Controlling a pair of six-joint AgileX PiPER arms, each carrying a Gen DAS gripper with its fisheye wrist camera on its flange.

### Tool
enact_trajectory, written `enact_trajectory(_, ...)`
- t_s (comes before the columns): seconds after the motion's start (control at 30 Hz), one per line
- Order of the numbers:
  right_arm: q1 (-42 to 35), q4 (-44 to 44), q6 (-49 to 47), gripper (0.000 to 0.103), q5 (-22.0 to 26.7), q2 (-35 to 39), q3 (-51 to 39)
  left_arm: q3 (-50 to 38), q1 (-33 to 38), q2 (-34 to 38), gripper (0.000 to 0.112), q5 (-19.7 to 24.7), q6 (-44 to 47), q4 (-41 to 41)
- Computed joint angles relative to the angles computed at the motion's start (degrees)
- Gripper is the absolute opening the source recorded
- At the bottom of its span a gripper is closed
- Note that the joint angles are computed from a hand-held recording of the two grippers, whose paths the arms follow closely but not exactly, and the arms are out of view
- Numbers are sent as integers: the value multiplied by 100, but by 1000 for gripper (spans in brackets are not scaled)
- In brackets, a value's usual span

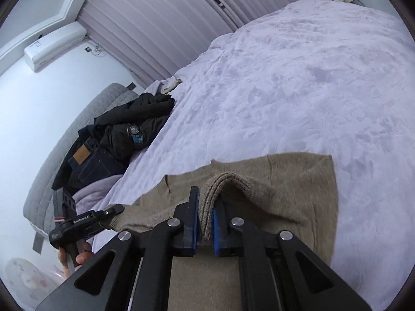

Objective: Fold small clothes

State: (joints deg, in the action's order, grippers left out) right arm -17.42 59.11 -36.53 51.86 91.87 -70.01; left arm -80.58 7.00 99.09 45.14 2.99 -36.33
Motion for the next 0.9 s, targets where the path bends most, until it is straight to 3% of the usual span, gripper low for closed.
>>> enact_trajectory(0.07,184,-628,796,62,-284,298,-428,41,30,19,102,-233,-256,23)
enact_trajectory(0.13,212,-768,974,70,-636,246,-359,91,279,57,102,81,311,-459)
enact_trajectory(0.2,283,-1098,1145,70,-890,2,-174,363,225,-156,102,-147,527,-258)
enact_trajectory(0.33,1335,-3289,1898,70,-2088,-553,231,167,-673,-152,102,-451,92,1291)
enact_trajectory(0.37,1646,-3862,2108,70,-2122,-459,139,0,-1008,-79,102,-379,-192,1807)
enact_trajectory(0.47,2488,-5460,3210,70,-1481,185,-600,-361,-1851,316,102,-548,-1029,3526)
enact_trajectory(0.57,2723,-6387,3912,70,-1203,733,-1005,-815,-2032,914,103,-161,-2026,4776)
enact_trajectory(0.63,2431,-6574,4089,70,-1120,958,-1074,-706,-1777,1024,103,-305,-1873,4539)
enact_trajectory(0.7,2005,-5855,3621,70,-1340,937,-866,-530,-1549,965,103,-528,-1452,4003)
enact_trajectory(0.77,1828,-5604,3386,70,-1418,896,-788,-423,-1615,944,103,-684,-1590,4226)
enact_trajectory(0.9,1895,-6100,3926,74,-1327,911,-824,-517,-1798,969,103,-570,-2033,4791)
